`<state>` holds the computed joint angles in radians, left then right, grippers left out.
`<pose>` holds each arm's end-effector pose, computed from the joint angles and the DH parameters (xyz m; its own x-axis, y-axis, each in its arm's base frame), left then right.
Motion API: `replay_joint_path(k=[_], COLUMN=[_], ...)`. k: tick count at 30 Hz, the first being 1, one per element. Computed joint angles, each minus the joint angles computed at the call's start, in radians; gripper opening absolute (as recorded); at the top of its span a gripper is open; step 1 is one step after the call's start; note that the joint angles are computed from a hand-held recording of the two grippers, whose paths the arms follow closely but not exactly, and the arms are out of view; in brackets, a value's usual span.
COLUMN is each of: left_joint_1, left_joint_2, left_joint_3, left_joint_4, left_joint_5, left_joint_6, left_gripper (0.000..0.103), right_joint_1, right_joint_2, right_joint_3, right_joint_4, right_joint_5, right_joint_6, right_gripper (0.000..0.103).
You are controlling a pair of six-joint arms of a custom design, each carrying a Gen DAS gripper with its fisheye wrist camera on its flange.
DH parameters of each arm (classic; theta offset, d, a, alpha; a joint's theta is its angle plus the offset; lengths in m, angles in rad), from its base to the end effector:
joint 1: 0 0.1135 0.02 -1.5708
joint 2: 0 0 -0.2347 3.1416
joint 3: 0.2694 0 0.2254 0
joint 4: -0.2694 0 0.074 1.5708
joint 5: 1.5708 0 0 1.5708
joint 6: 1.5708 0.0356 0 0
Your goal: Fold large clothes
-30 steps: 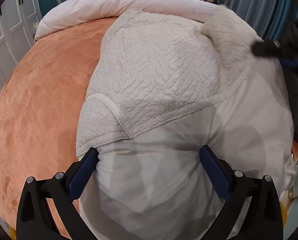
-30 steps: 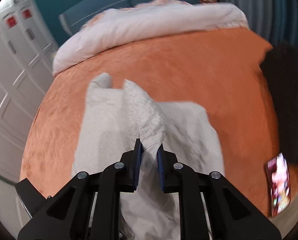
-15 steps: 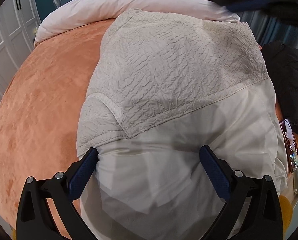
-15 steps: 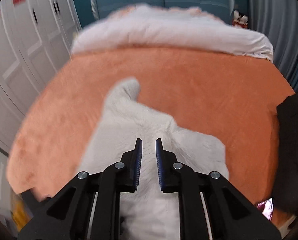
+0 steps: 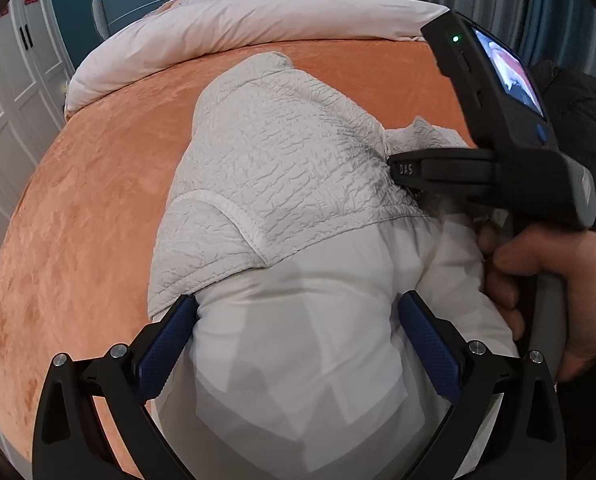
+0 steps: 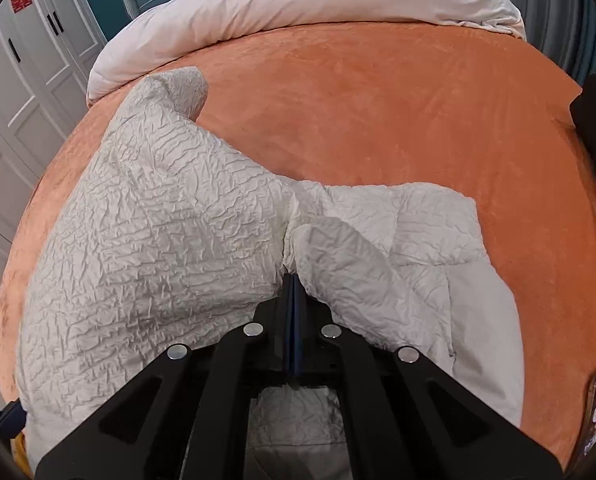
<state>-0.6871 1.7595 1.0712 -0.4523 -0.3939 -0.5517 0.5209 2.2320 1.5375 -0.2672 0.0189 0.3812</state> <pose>0.2518 -0.1889 0.1552 -0.8405 0.0636 -0.5380 0.0252 0.9966 0.0785 0.3752 0.2145 0.1159 -0.8419 -0.0542 -0.5368 -0.1885 0.9618 0.1985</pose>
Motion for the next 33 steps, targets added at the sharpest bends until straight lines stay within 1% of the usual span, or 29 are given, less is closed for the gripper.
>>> replay_joint_path(k=[2,4,5,6,7,8,9,10,11,12,14,16,17,18,20,23,26,27,28,29,30,32,33], left_joint_1=[-0.001,-0.003,0.000,0.007,0.021,0.039,0.077,0.098,0.133,0.157,0.221,0.263,0.274,0.280,0.278,0.254,0.225,0.219,0.214,0.204,0.204,0.196,0.195], left_joint_2=[0.007,0.006,-0.002,-0.022,-0.051,-0.089,-0.161,-0.199,-0.242,-0.262,-0.263,-0.212,-0.189,-0.168,-0.147,-0.126,-0.112,-0.106,-0.108,-0.106,-0.105,-0.110,-0.109], left_joint_3=[0.008,0.012,0.015,0.015,0.007,-0.008,-0.049,-0.069,-0.085,-0.092,-0.090,-0.078,-0.079,-0.084,-0.104,-0.097,-0.076,-0.068,-0.069,-0.068,-0.064,-0.072,-0.073], left_joint_4=[-0.008,-0.019,-0.033,-0.054,-0.066,-0.071,-0.064,-0.061,-0.068,-0.072,-0.068,-0.056,-0.043,-0.027,0.012,0.013,-0.005,-0.012,-0.015,-0.016,-0.018,-0.014,-0.012], left_joint_5=[-0.004,-0.006,-0.001,0.017,0.039,0.066,0.109,0.125,0.140,0.149,0.179,0.217,0.243,0.265,0.290,0.254,0.230,0.220,0.211,0.196,0.190,0.182,0.181], left_joint_6=[0.002,0.004,0.010,0.013,0.013,0.007,0.000,-0.008,-0.014,-0.015,-0.005,-0.004,-0.008,-0.018,-0.036,-0.033,-0.044,-0.043,-0.038,-0.034,-0.027,-0.033,-0.033], left_gripper=[0.098,0.098,0.098,0.098,0.094,0.092,0.092,0.092,0.092,0.092,0.092,0.092,0.092,0.094,0.096,0.097,0.097,0.097,0.097,0.097,0.097,0.097,0.097], right_joint_1=[-0.011,-0.026,-0.027,-0.028,-0.028,-0.031,-0.034,-0.037,-0.037,-0.033,-0.024,-0.025,-0.024,-0.021,-0.023,-0.048,-0.085,-0.087,-0.082,-0.081,-0.067,-0.047,-0.042], right_joint_2=[-0.009,-0.018,-0.009,-0.010,-0.005,-0.016,-0.049,-0.113,-0.174,-0.245,-0.295,-0.273,-0.251,-0.235,-0.208,-0.196,-0.213,-0.236,-0.285,-0.314,-0.355,-0.359,-0.321], right_joint_3=[-0.038,-0.052,-0.027,0.012,0.056,0.097,0.102,0.068,0.025,-0.024,-0.061,-0.060,-0.073,-0.089,-0.150,-0.225,-0.255,-0.266,-0.288,-0.299,-0.321,-0.333,-0.334], right_joint_4=[0.048,0.060,0.036,-0.028,-0.087,-0.158,-0.202,-0.223,-0.223,-0.231,-0.259,-0.309,-0.305,-0.291,-0.209,-0.083,-0.052,-0.061,-0.078,-0.083,-0.090,-0.107,-0.090], right_joint_5=[-0.028,-0.058,-0.065,-0.072,-0.072,-0.078,-0.090,-0.112,-0.135,-0.147,-0.148,-0.170,-0.171,-0.174,-0.192,-0.258,-0.325,-0.324,-0.299,-0.274,-0.226,-0.166,-0.175], right_joint_6=[0.011,0.012,0.014,0.005,-0.002,-0.006,-0.005,-0.007,-0.015,-0.037,-0.059,-0.066,-0.066,-0.060,-0.030,0.034,0.083,0.098,0.113,0.112,0.108,0.097,0.080], right_gripper=[0.000,0.000,0.000,0.000,0.000,0.000,0.000,0.000,0.004,0.004,0.004,0.002,0.000,0.000,0.000,0.000,0.000,0.000,0.000,0.000,0.000,0.000,0.000])
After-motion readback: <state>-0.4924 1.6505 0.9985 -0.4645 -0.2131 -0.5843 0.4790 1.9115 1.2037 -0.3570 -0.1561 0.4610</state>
